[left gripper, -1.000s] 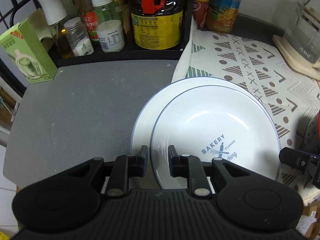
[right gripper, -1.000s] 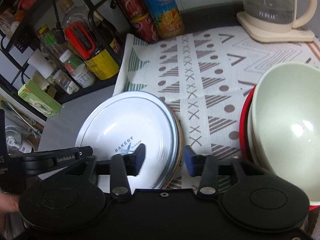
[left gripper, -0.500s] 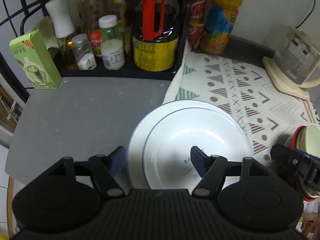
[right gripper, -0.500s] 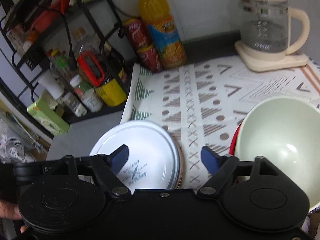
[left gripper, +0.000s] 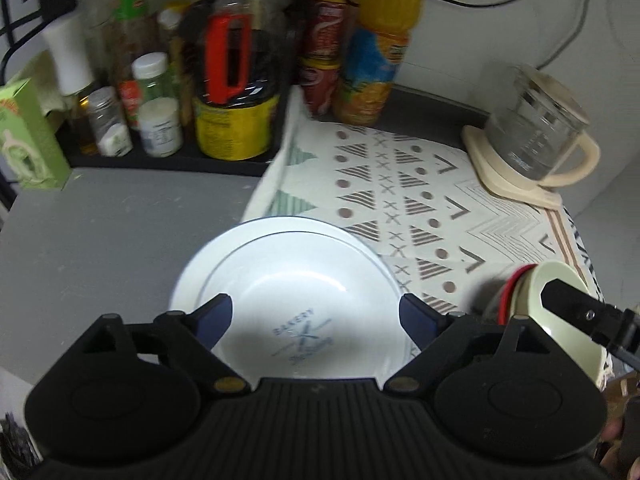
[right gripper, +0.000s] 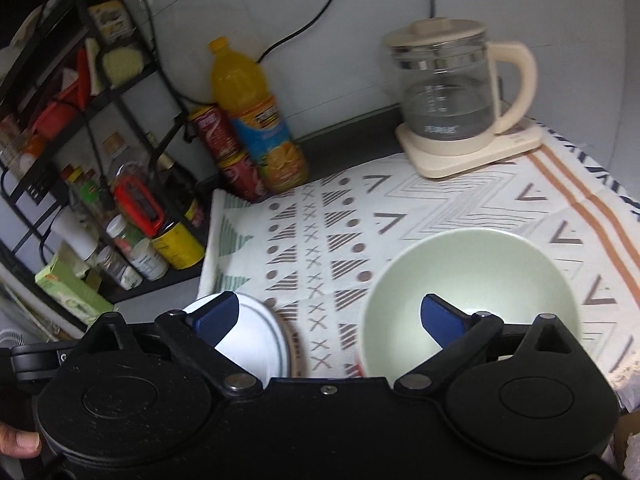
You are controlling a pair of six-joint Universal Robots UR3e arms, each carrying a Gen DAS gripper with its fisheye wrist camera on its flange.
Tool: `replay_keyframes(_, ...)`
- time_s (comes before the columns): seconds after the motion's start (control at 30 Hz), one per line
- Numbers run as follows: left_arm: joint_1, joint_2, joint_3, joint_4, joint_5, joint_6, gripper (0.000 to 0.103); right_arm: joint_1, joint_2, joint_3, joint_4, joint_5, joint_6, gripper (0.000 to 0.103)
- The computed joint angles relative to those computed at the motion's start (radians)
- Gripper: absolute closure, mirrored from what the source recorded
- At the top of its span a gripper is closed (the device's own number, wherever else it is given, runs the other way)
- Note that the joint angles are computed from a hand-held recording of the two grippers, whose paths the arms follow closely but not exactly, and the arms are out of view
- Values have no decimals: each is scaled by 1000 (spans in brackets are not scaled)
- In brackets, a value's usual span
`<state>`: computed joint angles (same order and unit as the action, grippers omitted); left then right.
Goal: Organize plates and bowls
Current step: 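Withdraw both grippers from the plate stack, then move both grippers to the red bowl holding the nested green bowls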
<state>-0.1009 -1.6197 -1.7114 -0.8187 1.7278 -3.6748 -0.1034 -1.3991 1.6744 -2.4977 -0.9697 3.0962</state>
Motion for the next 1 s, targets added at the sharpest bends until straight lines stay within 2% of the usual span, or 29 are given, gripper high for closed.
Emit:
replay_keyframes(0.2, -40, -82, 91, -5, -29, 17, 13, -41, -33, 45, -32, -24, 23, 1)
replay_keyframes(0.73, -105, -353, 413, -34, -150, 123, 13, -134, -69, 115, -74, -179, 104, 1)
replay_keyframes(1.0, -111, -455, 504, -47, -218, 153, 13, -150, -66, 152, -74, -250, 139, 1)
